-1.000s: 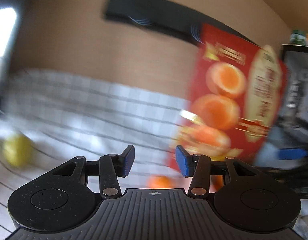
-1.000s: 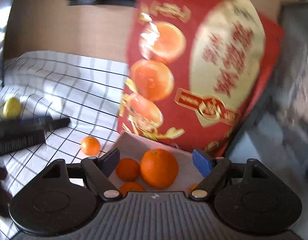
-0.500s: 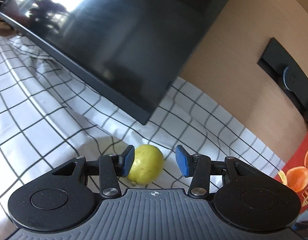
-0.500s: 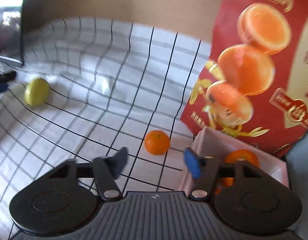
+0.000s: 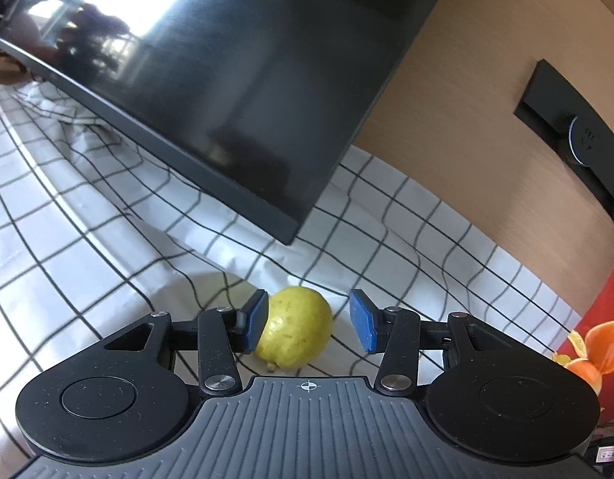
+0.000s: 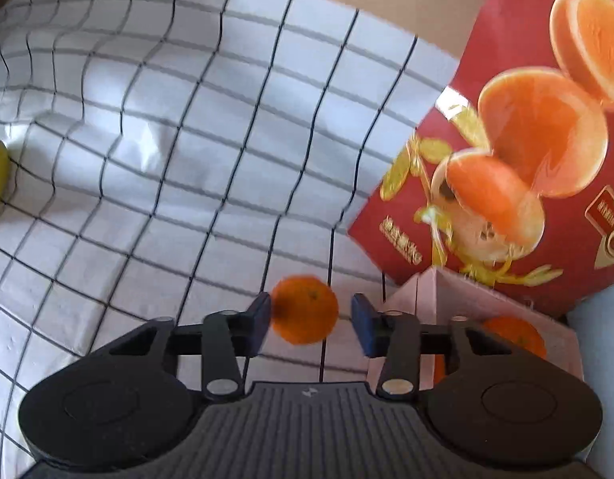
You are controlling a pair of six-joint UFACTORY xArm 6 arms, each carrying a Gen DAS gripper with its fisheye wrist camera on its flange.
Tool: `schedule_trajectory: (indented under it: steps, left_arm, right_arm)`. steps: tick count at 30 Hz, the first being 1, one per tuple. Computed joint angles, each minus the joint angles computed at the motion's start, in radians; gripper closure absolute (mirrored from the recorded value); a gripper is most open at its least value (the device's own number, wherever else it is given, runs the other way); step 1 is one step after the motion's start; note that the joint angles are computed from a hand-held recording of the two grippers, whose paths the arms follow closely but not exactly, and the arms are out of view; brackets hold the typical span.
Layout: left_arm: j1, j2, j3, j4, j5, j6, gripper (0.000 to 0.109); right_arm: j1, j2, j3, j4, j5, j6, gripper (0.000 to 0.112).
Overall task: Organize fruits
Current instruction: 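Grasp a green pear with the left tool while the right tool reaches toward a mandarin, then lift the green pear with the left tool while the right tool grasps the mandarin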
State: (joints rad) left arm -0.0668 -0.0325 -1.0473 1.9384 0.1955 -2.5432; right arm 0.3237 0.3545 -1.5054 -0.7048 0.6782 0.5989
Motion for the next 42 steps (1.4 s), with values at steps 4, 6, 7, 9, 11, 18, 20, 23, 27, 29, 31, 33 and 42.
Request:
schedule_trajectory:
  steps: [4,6,7,9,11,18,20,23,27,29,31,33,42]
  left_arm:
    - [-0.007,-0.004,0.012,-0.034,0.021,0.032,0.059]
    - [-0.005,-0.003,0.009,-0.017,0.010,0.016,0.059]
    - [-0.007,-0.002,0.006,-0.011,0.008,0.016,0.059]
    - [-0.014,-0.002,0.007,-0.013,0.016,0.031,0.059]
    - [-0.021,0.004,0.006,-0.034,0.026,0.069,0.059]
    - [-0.021,0.037,-0.008,-0.058,0.052,0.103,0.059]
    - [-0.010,0.055,-0.038,0.076,0.038,-0.034,0.059]
    - [0.008,0.088,-0.070,0.070,0.040,-0.005,0.059]
    - [0.029,0.133,-0.108,0.029,-0.007,0.087,0.059]
    - [0.036,0.155,-0.131,0.018,-0.053,0.125,0.057]
    - [0.020,0.161,-0.127,-0.041,-0.021,0.227,0.057]
    - [0.001,0.162,-0.116,-0.127,0.024,0.364,0.055]
    - [0.065,0.234,-0.183,-0.104,-0.156,0.317,0.043]
  right_arm:
    - [0.000,-0.029,0.039,0.026,-0.015,-0.024,0.083]
    - [-0.005,-0.072,0.094,0.039,-0.059,-0.043,0.103]
    - [-0.009,-0.094,0.119,0.079,-0.081,-0.082,0.104]
    - [-0.020,-0.171,0.211,0.187,-0.154,-0.192,0.104]
    - [-0.015,-0.262,0.319,0.256,-0.220,-0.282,0.104]
    - [-0.038,-0.424,0.476,0.626,-0.300,-0.591,0.100]
    - [-0.057,-0.457,0.496,0.706,-0.302,-0.623,0.089]
    - [-0.084,-0.489,0.534,0.771,-0.330,-0.637,0.066]
    - [-0.113,-0.489,0.556,0.730,-0.334,-0.624,0.065]
    - [-0.122,-0.484,0.558,0.713,-0.333,-0.610,0.064]
    - [-0.131,-0.483,0.560,0.718,-0.331,-0.613,0.063]
    - [-0.133,-0.481,0.563,0.711,-0.333,-0.610,0.058]
    - [-0.106,-0.495,0.576,0.485,-0.356,-0.489,0.052]
